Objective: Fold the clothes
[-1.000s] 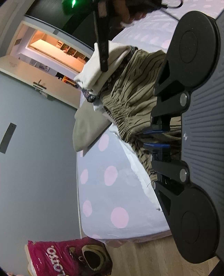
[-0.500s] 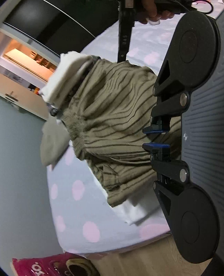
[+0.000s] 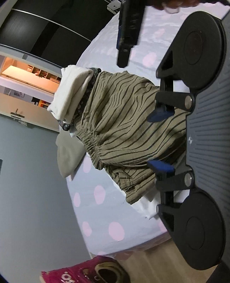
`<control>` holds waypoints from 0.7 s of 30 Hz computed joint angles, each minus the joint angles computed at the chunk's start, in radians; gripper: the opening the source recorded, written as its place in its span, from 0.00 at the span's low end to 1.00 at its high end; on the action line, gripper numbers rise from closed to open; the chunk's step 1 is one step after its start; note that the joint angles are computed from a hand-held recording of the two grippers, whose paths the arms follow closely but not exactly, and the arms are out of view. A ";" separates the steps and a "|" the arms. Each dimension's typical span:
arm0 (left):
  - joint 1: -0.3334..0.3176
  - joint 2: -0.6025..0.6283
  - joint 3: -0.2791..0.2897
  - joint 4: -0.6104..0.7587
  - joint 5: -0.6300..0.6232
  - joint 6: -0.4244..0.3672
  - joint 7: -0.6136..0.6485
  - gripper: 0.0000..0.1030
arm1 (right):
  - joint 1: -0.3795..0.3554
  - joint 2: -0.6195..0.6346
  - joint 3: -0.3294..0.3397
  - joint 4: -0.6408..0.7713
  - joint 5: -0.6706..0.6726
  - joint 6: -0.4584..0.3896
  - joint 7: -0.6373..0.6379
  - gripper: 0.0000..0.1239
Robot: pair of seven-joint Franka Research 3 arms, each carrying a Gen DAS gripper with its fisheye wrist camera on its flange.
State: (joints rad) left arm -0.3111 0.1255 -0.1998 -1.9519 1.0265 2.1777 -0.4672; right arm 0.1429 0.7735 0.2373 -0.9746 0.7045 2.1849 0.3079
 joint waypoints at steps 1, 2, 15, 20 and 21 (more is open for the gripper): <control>-0.003 -0.002 -0.002 0.001 0.001 -0.007 0.003 0.46 | -0.020 -0.052 0.014 -0.085 0.026 0.026 -0.047 0.48; -0.004 -0.006 -0.003 -0.001 -0.001 -0.007 0.003 0.49 | -0.036 -0.099 0.023 -0.161 0.055 0.050 -0.091 0.49; -0.042 0.017 -0.019 0.040 -0.029 -0.093 0.076 0.67 | -0.065 -0.419 -0.041 -0.654 0.376 0.187 -0.269 0.61; -0.054 0.027 -0.019 0.050 -0.031 -0.113 0.096 0.70 | -0.048 -0.471 -0.068 -0.737 0.471 0.228 -0.301 0.62; -0.055 0.028 -0.019 0.051 -0.033 -0.115 0.100 0.70 | -0.045 -0.477 -0.074 -0.747 0.483 0.230 -0.299 0.62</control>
